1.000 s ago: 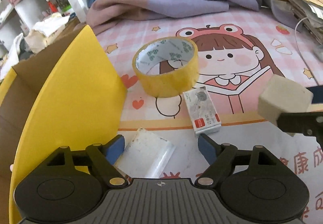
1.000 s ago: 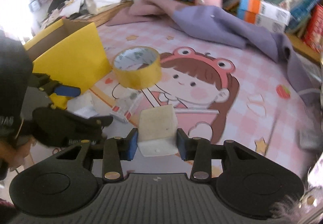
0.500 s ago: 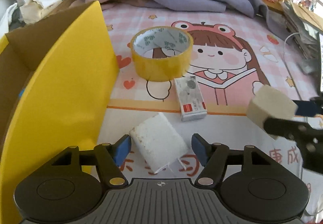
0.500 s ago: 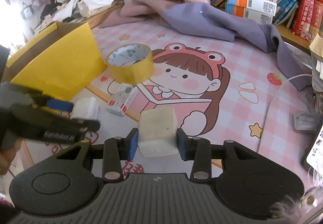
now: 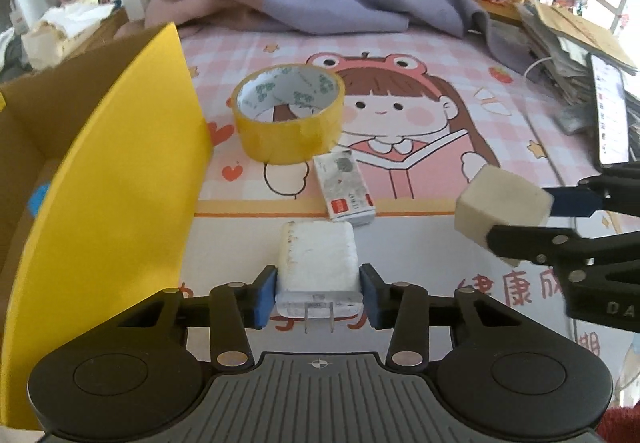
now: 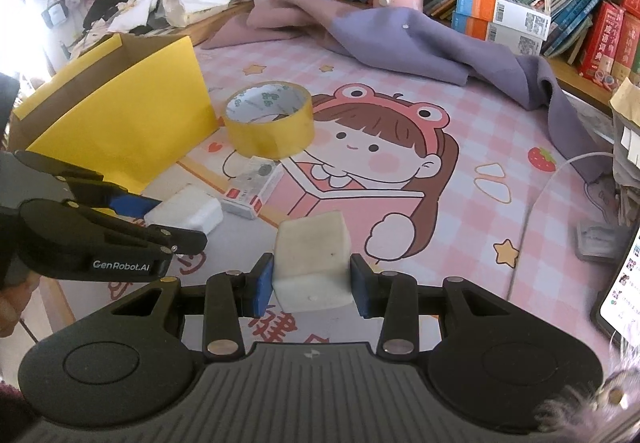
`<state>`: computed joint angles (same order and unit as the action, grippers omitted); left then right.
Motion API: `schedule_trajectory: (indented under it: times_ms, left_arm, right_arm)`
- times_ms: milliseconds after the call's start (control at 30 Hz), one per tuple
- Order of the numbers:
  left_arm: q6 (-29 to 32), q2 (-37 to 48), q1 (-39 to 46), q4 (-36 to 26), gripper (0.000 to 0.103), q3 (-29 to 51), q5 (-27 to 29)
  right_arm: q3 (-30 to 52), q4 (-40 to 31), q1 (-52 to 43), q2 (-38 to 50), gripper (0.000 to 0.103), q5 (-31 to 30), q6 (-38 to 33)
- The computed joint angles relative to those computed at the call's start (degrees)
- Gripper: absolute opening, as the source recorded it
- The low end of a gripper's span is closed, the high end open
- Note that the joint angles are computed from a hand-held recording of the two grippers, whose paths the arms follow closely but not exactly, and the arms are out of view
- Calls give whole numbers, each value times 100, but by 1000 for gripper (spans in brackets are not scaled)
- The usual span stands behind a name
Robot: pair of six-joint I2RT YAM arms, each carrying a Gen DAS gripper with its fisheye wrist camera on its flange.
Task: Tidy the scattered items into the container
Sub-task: 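Grasp the white plug charger with the left tool while the right tool grasps a white block, then carry the white charger and white block over the yellow box with both tools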
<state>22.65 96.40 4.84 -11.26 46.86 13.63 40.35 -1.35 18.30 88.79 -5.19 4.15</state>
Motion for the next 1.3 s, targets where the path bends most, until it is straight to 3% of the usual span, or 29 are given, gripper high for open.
schedule_trajectory:
  times_ms: [267,400,533,700,900,1033,1133,1167,1200,1300]
  left_arm:
    - [153,-47,15,-184,42,-171,56]
    - [81,-39,-68,150,53,-277,-101]
    - [40,109,-153,307,54,-215,-181]
    - [69,152,-179,499,68,-314,-304]
    - [20,235,12,697,76,-378,-79]
    - [92,242,32,668,76,-356,-47]
    - [170,237,49,632,70,-344,33]
    - [214,220,48,605,61,-342,69]
    - [307,184,41,607,41,-368,138]
    - [570,71,-86,612,42,-453,108]
  right_arm:
    - [-46,-206,251,-63,36,234,103]
    - [-77,-277,351,-24,36,360,123]
    - [-69,-181,458,65,39,562,60]
    - [-14,-83,625,201,61,853,-119]
    - [178,-158,625,482,61,841,-182]
    - [275,-284,514,613,52,753,-86]
    - [294,-323,465,655,47,737,-56]
    - [288,-322,460,650,45,741,-46]
    - [283,-322,466,641,44,746,-40]
    - [277,-319,472,629,41,756,-29]
